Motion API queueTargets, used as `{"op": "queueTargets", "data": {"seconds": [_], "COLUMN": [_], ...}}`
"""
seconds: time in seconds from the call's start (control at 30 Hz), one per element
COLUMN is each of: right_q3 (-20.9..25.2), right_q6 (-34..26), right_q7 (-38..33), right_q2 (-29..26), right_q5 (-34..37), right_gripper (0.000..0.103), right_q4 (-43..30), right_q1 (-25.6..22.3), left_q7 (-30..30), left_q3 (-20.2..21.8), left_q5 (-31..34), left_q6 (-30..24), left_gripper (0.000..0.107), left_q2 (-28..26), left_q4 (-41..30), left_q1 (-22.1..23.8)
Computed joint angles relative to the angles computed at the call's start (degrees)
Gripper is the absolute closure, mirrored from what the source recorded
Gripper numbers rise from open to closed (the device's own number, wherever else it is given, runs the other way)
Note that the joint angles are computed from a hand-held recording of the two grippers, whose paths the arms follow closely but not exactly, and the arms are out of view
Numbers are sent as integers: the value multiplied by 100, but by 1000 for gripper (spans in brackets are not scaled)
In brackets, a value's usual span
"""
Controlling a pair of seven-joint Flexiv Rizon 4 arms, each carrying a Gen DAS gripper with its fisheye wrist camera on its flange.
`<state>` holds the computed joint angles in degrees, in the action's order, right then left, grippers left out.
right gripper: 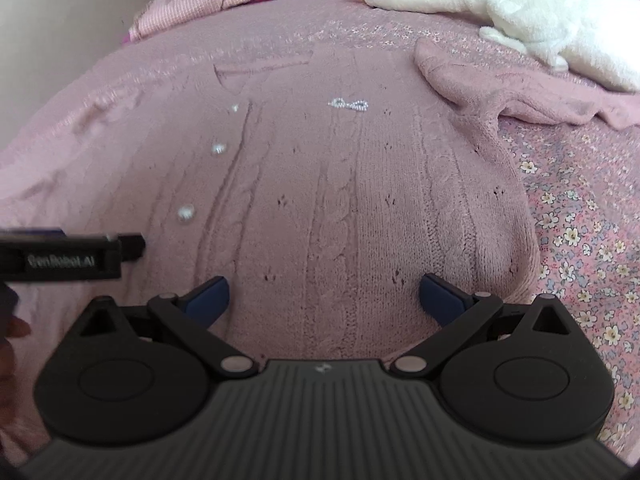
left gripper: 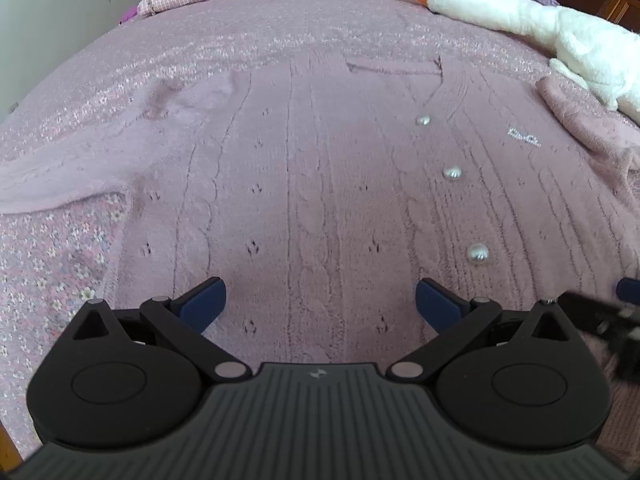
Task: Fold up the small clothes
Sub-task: 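Move the right tool to the sleeve cuff beside the goose and grasp it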
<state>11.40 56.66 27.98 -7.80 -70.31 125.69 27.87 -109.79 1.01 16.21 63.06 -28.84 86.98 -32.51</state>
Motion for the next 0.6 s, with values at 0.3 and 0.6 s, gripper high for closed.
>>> {"op": "queueTargets", "data": {"seconds": [0.3,0.6], "right_q3": [-242,-378], "right_q6": [1060,1364], "right_q7": [1267,1866], "right_q2": [606,1189], "right_q5": [-1620,-2144], "right_gripper": [0,0], "right_q4": [375,841], "right_q1": [-826,-1687], "left_q7": [103,-40], "left_q3": [-162,-109], "left_q5": [-252,-286], "left_q6": [-270,-509], "left_gripper": [4,4], "left_q2": [-5,-86], "left_q4": [-340,-661], "left_q1": [60,-22]}}
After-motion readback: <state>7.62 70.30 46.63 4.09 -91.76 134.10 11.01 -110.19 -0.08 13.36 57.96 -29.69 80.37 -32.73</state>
